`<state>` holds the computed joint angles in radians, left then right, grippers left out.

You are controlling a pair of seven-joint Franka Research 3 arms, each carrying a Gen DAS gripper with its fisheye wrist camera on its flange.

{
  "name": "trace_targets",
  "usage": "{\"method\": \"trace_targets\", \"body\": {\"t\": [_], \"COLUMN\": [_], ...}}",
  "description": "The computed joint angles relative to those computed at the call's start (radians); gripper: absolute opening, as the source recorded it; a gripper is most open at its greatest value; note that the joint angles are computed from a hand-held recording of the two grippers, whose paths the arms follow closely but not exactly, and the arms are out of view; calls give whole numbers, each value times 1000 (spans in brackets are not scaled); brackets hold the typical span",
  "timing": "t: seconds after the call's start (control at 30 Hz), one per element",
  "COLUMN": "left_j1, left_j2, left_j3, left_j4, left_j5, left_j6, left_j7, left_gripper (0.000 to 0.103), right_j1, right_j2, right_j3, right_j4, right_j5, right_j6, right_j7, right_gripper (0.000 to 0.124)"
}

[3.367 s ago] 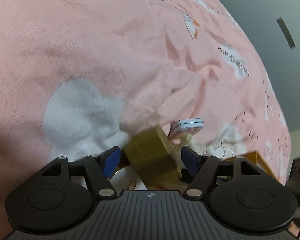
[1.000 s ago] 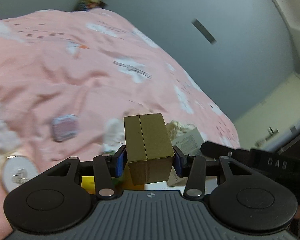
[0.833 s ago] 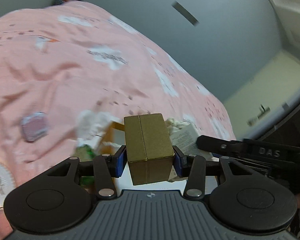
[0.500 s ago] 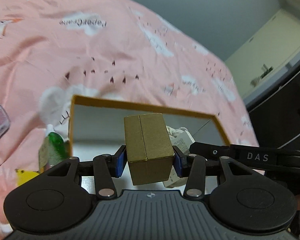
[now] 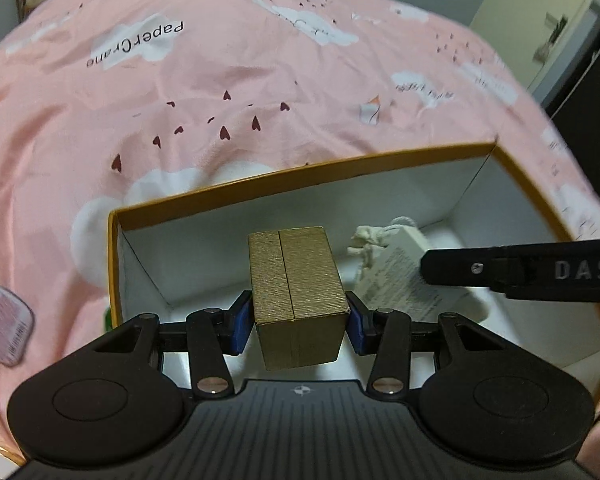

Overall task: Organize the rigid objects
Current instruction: 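Carry gold box and white pouch into the orange box with both tools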

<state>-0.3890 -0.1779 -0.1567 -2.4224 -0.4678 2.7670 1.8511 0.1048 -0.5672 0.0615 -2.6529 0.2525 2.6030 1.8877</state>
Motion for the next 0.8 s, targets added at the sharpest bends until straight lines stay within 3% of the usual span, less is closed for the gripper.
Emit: {"method": "trace_targets", "body": {"t": [0.27,0.43,0.63,0.8], "left_j1": [74,78,49,-45], "left_j2": [28,46,23,-52], "left_j3": [-79,-83,-49,53], "left_j4": [13,36,11,-37], "left_j5": [405,523,426,95], "left_j6": [-5,-43,-1,56], "left_j7": [-257,-339,-280,-84], "left_gripper": [54,59,60,70], "right_j1": [3,6,7,7], "right_j2": [8,6,2,1], "right_j3": [0,-2,-1,0], "right_j4": [0,-1,-5,-2], "right_j5": [1,0,-1,0], "right_j6": [-5,-7,-16,-17], "right_j7": [0,-2,-4,-2], "right_gripper": [26,25,26,26]}}
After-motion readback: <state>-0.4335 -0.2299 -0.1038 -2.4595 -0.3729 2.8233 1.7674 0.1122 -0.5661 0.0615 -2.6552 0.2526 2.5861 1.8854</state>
